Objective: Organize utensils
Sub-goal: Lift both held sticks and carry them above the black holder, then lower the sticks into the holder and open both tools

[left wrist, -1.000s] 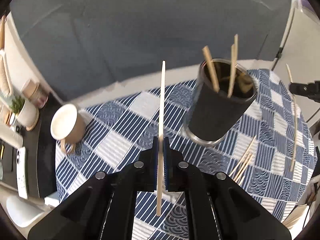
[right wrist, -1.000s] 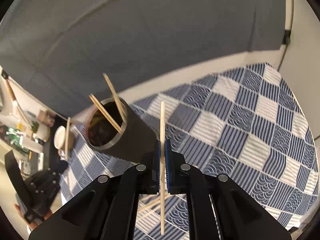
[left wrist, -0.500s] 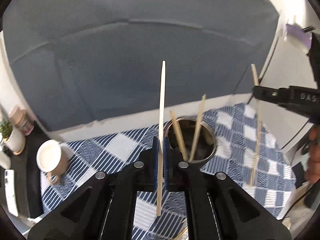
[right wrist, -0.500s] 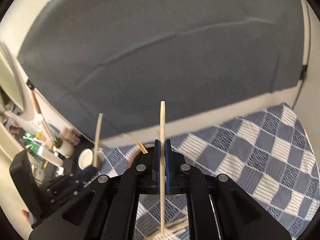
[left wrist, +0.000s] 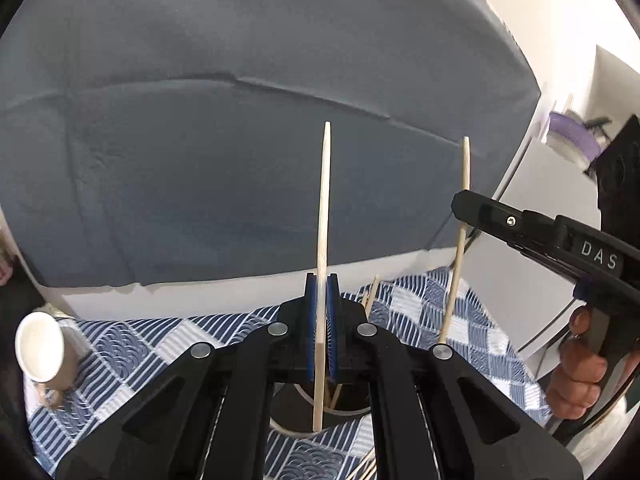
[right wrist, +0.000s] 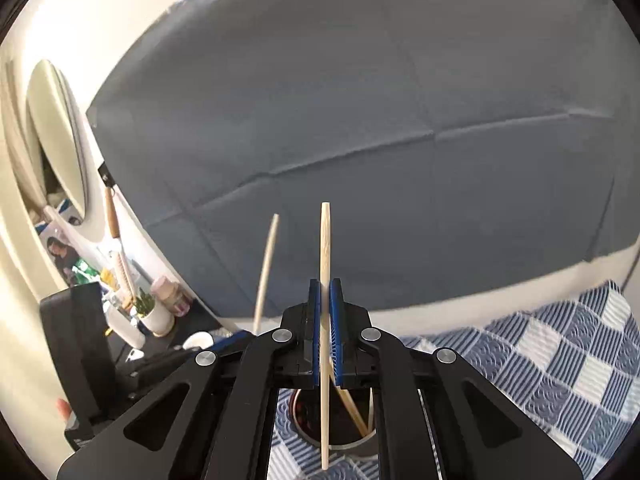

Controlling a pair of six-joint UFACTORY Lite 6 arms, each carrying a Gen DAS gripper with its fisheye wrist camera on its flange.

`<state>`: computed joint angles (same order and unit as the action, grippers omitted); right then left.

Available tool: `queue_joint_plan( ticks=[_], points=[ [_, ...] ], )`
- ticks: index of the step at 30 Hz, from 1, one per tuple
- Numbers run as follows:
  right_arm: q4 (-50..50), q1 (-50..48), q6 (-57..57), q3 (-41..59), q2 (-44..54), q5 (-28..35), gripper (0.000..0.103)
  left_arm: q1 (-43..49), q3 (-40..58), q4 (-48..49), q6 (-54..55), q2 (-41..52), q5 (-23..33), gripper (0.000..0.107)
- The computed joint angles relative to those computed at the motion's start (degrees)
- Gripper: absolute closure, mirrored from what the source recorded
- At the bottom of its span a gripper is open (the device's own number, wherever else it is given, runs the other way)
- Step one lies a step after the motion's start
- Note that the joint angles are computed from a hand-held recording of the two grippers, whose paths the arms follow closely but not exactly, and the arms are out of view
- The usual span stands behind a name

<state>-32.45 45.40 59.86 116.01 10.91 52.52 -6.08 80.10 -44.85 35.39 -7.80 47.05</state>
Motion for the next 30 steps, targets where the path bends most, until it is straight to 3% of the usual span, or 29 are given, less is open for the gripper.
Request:
queue_joint_plan(
  ticks=[9,14,21,30],
  points=[
    [-1.7,-4.6,1.4,-6.6,-0.8,-11.3,0.098,0.1,-10.2,-22.5,19.9,-2.4,-4.8,0.102],
    [0.2,-6.7,1.0,-13.4,-2.8,-17.4,0.098,-1.7,-14.5,-29.3,27.2,-1.3,-6.6,0.102],
    [-3.5,-6.5,3.5,-22.2,-5.2,-22.3,0.098,-3.7,-19.2,-34.1,32.2,-0.8,-8.7,0.102],
    [-5.5,-6.1,6.9,-31.0,-7.6,-23.5,0.094,-2.5,-22.5,-35.4,34.5,-1.1,-9.1,0.101]
  ],
)
